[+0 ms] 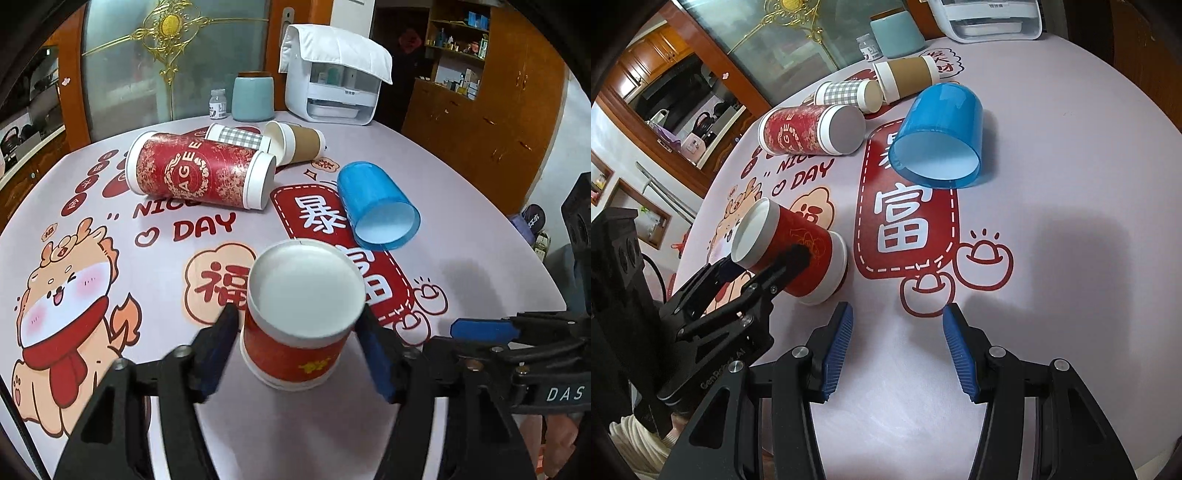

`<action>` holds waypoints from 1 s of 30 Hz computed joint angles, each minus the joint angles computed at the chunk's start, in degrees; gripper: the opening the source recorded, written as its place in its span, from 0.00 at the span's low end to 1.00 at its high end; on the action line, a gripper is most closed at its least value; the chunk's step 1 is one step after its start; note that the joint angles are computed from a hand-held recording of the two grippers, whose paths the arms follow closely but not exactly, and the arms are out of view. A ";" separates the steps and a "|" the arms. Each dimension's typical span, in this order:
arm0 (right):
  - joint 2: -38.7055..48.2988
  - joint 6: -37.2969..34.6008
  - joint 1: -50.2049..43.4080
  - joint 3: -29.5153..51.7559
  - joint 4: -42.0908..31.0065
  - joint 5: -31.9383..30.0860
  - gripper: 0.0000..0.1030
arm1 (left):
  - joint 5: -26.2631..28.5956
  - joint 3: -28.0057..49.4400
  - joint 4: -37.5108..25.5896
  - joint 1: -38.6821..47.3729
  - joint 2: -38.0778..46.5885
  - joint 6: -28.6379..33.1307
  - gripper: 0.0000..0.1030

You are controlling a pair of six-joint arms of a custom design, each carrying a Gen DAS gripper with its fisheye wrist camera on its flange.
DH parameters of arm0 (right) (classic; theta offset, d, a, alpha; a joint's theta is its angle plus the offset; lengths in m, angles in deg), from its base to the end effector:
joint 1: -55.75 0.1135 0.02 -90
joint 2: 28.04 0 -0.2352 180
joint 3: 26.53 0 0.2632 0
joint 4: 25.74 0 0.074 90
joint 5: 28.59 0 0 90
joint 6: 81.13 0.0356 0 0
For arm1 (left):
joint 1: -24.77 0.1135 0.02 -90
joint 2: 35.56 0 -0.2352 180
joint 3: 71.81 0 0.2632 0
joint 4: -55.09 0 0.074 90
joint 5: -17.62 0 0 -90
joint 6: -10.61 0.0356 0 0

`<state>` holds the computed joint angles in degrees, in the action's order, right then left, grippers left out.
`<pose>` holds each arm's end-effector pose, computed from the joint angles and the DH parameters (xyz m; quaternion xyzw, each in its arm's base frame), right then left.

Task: Flip cup upside down
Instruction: 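Set the small red cup upside down on the cloth with the left gripper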

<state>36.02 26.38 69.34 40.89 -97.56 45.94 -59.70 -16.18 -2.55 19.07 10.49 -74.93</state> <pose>0.2112 0.0608 0.2397 0.0082 0.9737 0.1770 0.1429 0.1873 -0.0265 0.2458 0.1215 0.9209 -0.1070 0.3546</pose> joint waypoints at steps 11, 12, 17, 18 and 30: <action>-5.81 0.51 2.96 0.35 -2.92 3.71 0.51 | -2.52 2.99 -7.79 2.30 -7.23 1.51 0.91; -6.23 0.71 3.40 0.48 -3.20 4.05 0.51 | -2.91 3.45 -8.86 2.73 -7.99 1.73 0.93; -8.62 2.03 6.13 1.70 -5.03 5.58 0.51 | -1.58 7.72 -15.14 7.78 -10.23 3.84 0.99; -9.06 2.38 6.93 2.21 -5.40 6.16 0.51 | -0.56 9.10 -16.64 9.41 -10.11 4.34 0.99; -10.25 8.73 18.86 14.41 -12.22 14.09 0.55 | 3.02 22.73 -28.50 21.32 -7.51 8.23 0.99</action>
